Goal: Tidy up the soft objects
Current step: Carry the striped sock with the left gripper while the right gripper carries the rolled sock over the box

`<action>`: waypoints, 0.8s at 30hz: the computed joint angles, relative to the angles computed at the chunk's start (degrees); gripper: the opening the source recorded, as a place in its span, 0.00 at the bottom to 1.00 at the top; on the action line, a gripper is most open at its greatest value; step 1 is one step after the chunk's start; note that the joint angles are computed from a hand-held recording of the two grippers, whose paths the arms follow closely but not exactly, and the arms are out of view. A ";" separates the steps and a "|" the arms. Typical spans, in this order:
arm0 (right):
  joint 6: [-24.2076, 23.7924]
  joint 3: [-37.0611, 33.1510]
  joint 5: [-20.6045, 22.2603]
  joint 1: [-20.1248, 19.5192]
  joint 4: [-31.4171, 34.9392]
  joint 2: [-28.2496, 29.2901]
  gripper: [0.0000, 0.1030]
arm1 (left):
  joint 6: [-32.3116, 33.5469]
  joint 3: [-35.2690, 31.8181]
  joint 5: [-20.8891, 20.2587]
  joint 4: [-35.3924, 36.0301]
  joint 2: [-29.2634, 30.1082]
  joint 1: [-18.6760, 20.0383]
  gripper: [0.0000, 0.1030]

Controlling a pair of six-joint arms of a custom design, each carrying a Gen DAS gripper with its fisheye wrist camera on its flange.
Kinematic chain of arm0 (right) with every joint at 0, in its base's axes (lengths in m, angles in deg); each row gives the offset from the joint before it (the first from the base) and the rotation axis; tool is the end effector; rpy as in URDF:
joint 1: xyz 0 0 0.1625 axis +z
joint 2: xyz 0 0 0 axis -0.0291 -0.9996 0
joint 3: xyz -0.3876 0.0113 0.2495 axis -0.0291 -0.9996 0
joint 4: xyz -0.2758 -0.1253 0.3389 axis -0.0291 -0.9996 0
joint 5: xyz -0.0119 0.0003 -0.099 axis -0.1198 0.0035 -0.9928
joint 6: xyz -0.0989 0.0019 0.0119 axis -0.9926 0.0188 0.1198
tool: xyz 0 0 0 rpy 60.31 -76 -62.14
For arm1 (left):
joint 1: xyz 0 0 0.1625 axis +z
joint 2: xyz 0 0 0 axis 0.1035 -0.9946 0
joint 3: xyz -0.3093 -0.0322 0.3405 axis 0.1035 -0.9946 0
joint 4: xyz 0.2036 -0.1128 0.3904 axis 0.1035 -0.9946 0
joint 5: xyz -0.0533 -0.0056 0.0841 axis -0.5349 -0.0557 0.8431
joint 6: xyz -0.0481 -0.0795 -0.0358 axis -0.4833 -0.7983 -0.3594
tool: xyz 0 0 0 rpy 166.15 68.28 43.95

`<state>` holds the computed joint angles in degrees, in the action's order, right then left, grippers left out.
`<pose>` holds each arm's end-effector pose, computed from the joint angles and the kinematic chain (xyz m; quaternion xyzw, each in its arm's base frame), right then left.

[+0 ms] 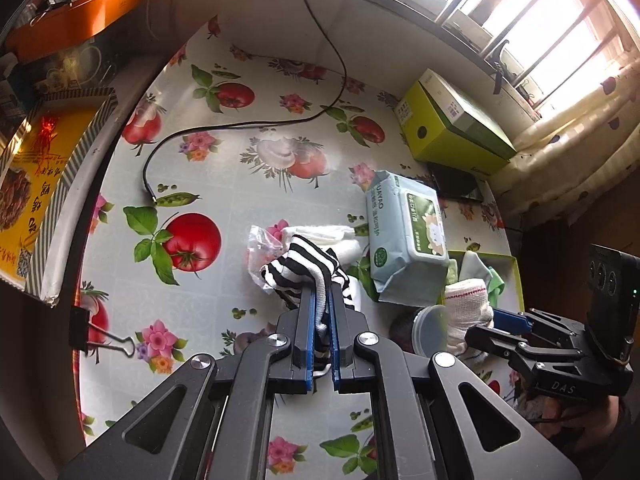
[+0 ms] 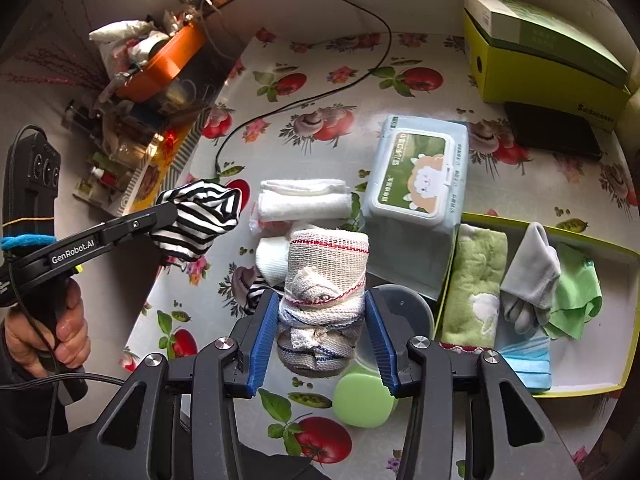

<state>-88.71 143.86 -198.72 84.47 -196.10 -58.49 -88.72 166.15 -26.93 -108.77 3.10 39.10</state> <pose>0.0393 -0.4905 0.3426 -0.0094 -0.9582 0.2068 0.1977 -0.3635 -0.6035 0.0398 0.2282 0.9558 -0.0747 0.1695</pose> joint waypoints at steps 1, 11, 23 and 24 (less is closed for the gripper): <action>0.05 0.19 0.14 -0.19 -0.18 -0.38 0.42 | 0.21 -0.19 -0.12 0.24 0.24 -0.30 0.06; 0.60 1.95 0.77 -2.00 -1.73 -4.41 0.42 | 2.66 -3.02 -2.43 1.72 3.38 -3.02 0.06; 1.07 3.35 1.41 -4.76 -2.58 -8.13 0.42 | 5.98 -6.46 -5.26 3.43 6.96 -5.52 0.06; 1.13 3.51 1.51 -5.00 -2.62 -8.48 0.42 | 6.25 -6.78 -5.43 3.60 7.25 -5.68 0.06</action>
<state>-87.58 147.37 -197.21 79.47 -198.72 -66.97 -82.47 159.37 -32.36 -105.16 10.35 33.41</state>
